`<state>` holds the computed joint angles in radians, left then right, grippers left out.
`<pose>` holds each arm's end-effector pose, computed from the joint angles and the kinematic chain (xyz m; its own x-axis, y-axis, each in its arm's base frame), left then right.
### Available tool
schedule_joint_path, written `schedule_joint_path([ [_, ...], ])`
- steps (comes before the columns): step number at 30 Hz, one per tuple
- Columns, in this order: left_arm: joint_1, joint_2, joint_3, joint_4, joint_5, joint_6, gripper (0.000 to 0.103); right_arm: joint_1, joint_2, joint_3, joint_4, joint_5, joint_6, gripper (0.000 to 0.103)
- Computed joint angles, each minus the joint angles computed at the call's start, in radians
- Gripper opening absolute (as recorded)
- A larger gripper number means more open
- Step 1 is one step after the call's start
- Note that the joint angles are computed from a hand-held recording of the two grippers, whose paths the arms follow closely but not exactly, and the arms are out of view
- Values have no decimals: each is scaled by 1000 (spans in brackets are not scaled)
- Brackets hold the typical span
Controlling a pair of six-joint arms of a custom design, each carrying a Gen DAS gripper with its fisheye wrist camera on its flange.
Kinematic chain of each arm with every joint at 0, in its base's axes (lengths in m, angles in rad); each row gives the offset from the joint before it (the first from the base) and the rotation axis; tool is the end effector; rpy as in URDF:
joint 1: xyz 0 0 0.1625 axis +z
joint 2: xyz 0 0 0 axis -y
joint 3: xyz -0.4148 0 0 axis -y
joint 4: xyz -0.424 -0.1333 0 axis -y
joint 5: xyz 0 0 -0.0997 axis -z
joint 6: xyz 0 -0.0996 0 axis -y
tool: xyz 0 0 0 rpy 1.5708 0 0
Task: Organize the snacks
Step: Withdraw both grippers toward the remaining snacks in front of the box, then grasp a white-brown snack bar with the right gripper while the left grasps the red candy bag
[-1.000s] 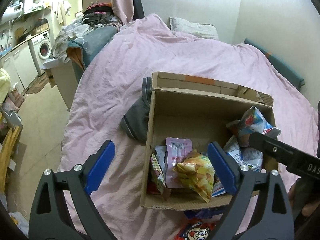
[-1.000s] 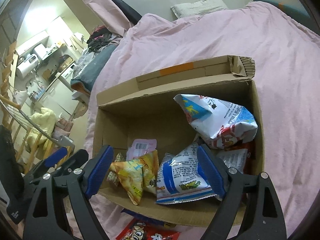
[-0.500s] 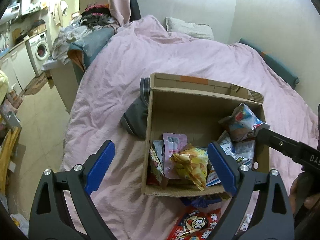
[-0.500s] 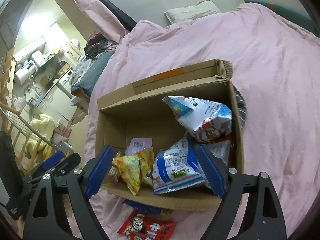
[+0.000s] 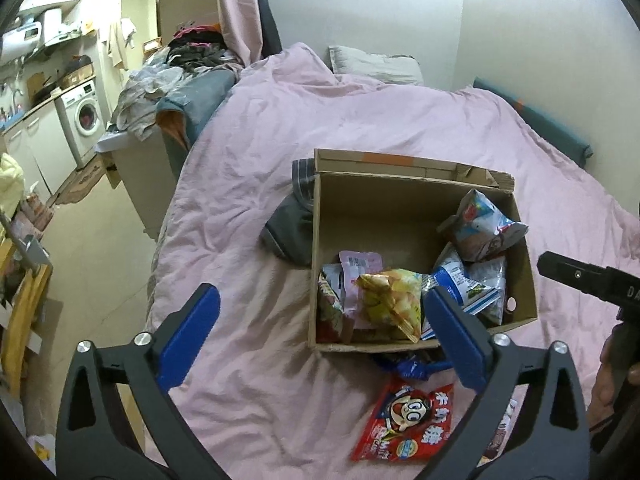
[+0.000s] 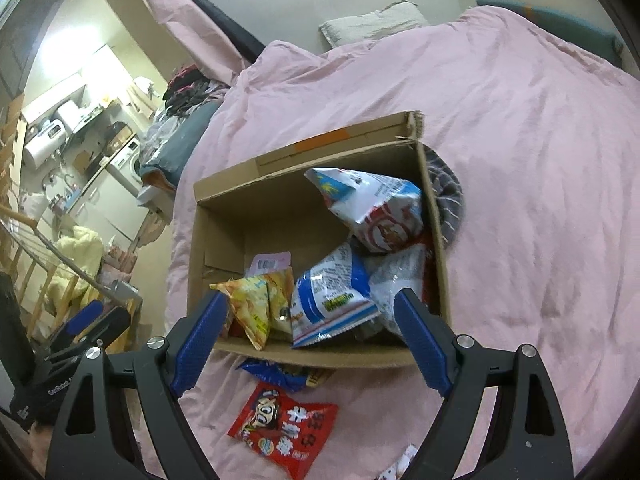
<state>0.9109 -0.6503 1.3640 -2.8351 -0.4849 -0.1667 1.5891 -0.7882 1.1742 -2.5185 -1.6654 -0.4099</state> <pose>-0.2909 -0.7361 0.1487 -0.7297 -0.1906 -0.6567 0.4070 0.6507 -0.6411 0.1389 -0.8201 0.2662 -0.9076 -0.3078 0.2856 -0.4112 0.7889 -0.4566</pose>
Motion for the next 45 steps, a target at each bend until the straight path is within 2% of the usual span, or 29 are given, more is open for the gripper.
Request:
schedule_joint_path([
  [6,-2,-46,57,53,-49,-95,102,-20,-58,75,-1,-10,51,88],
  [15,0,-78,103,160,-77,-212,102,-51,-106,137,39,-86,121,88],
  [19,6,-86,112,224,-96,-256,102,-62,-88,115,153,-171,142,88],
  [24,15,-90,116,293,-120,-297,102,-101,-39,47,442,-180,251,86],
  [27,20,-93,118,315,-132,-315,102,-100,-21,50,487,-221,251,78],
  [31,25,-93,113,339,-137,-332,102,-73,11,53,478,-349,186,73],
  [34,29,-92,107,352,-155,-341,102,-64,23,57,456,-395,160,66],
  [35,29,-92,106,353,-156,-343,102,-61,26,59,446,-411,152,62],
  [37,30,-91,104,357,-157,-344,102,-54,28,69,430,-448,132,47],
  [38,30,-90,102,364,-160,-345,102,-52,35,58,427,-467,121,32],
  [40,32,-86,94,382,-167,-350,102,-56,30,54,431,-454,123,20],
  [43,39,-78,79,412,-204,-357,102,-61,9,61,409,-410,114,19],
  [45,44,-69,67,433,-238,-348,102,-60,-14,77,373,-354,96,19],
])
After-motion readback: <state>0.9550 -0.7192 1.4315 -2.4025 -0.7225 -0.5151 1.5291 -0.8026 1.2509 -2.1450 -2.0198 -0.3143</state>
